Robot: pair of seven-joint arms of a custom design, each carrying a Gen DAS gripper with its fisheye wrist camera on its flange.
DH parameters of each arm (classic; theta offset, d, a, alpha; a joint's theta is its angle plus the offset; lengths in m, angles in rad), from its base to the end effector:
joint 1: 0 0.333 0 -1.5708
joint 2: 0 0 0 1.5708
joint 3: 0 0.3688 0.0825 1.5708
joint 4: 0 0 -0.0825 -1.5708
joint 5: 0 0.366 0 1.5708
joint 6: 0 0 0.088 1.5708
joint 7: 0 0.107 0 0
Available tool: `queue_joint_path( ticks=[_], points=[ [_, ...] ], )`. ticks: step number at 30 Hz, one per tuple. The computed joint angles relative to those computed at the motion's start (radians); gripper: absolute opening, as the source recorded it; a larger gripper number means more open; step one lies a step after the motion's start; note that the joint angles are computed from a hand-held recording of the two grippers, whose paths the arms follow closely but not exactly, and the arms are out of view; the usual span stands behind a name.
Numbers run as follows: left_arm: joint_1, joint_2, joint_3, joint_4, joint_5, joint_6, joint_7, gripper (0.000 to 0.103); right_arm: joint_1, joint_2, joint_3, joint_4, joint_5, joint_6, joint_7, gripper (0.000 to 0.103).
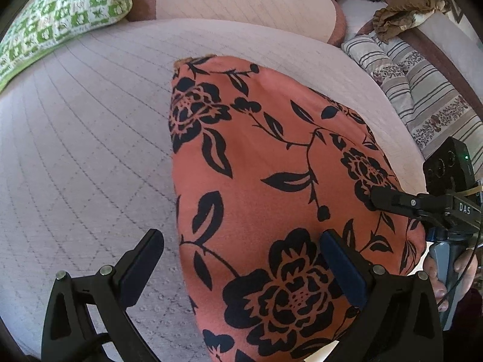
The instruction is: Fold small clothes
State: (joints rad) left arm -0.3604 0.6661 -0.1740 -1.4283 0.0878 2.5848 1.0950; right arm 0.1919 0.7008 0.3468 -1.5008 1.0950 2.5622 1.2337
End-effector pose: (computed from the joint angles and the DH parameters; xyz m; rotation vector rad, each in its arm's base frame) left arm 0.6873 -0.3655 0.4129 -2.0211 2.1406 -0.7366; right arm 0.6889 0.3214 0.3561 -1.4917 1.6693 0.6564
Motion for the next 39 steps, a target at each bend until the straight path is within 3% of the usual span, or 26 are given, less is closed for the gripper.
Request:
queue_joint_path(
  ticks=[5,11,22,30,35,39],
  points=[
    [0.064,0.043,-0.089,0.044,-0.115,-0.016,0.095,0.103,0.007,0.002,-0.004,0.003,-0.019,0.006,0.004,0.066],
    [0.067,0.071,-0.096,0.078,-0.177,-0.014,0.135,0.102,-0.007,0.0,0.005,-0.009,-0.018,0.01,-0.017,0.063],
    [0.036,0.043,-0.054,0.04,-0.158,0.031,0.112,0.085,0.012,-0.01,0.0,-0.014,-0.043,0.038,-0.033,0.062],
    [0.022,0.001,-0.025,0.004,-0.102,0.041,0.075,0.057,0.016,-0.018,0.01,-0.016,-0.056,0.062,-0.062,0.059],
    [-0.005,-0.021,0.014,0.0,-0.034,0.021,0.031,0.052,0.022,-0.018,0.018,-0.006,-0.062,0.064,-0.092,0.058],
    [0.019,-0.033,-0.005,-0.022,-0.036,0.023,0.033,0.052,0.043,-0.012,0.005,0.009,-0.095,0.07,-0.062,0.058]
  ],
)
